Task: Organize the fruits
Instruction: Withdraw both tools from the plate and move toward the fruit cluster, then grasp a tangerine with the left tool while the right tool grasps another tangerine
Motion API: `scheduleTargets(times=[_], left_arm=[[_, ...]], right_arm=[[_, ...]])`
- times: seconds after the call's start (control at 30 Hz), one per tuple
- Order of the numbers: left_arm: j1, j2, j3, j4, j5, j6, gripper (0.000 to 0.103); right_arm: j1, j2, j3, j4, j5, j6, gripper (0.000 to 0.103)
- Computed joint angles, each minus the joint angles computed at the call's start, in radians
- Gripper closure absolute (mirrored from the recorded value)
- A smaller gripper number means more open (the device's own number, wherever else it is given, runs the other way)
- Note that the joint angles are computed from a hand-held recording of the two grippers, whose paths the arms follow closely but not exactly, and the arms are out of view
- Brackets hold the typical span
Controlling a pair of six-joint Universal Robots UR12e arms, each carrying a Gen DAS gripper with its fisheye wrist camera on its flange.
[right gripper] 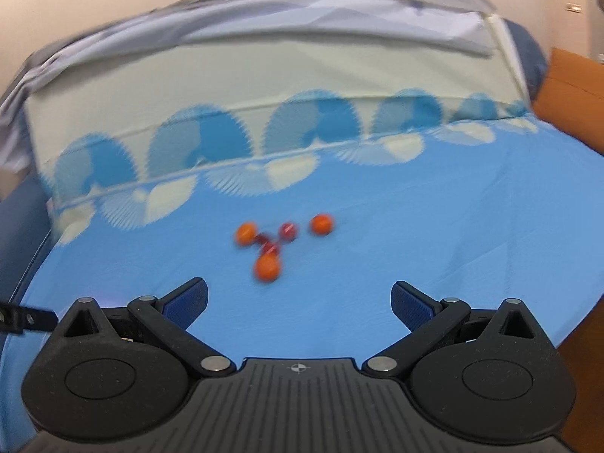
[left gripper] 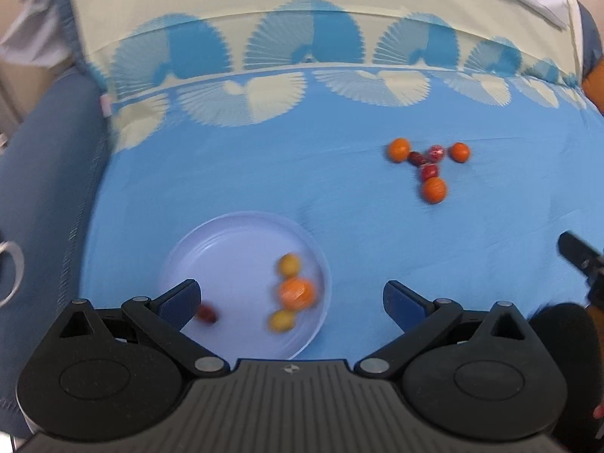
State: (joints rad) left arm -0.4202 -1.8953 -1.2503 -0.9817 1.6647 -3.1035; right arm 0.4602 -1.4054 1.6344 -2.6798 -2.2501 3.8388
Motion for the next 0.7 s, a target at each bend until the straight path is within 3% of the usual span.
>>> scheduleTargets(times=[0.23,0.5,0.7], left_arm=[[-0.055,-0.113,0.119,0.020,-0.019,0.037,0.000],[-0.099,-0.223,0.220,0.029,-0.042,0.084,0.000],[-0.104,-0.281,0.259,0.052,-0.111,0.114,0.000]], right_arm=[[-0.068,-0.008,0.030,-0.023,-0.031,-0.012,0.001],[-0.162,0.011,0.033,-0.016,0.060,-0.047,0.001],[-0.217,0.049,0.010,-0.015,0.120,-0.100,0.001]])
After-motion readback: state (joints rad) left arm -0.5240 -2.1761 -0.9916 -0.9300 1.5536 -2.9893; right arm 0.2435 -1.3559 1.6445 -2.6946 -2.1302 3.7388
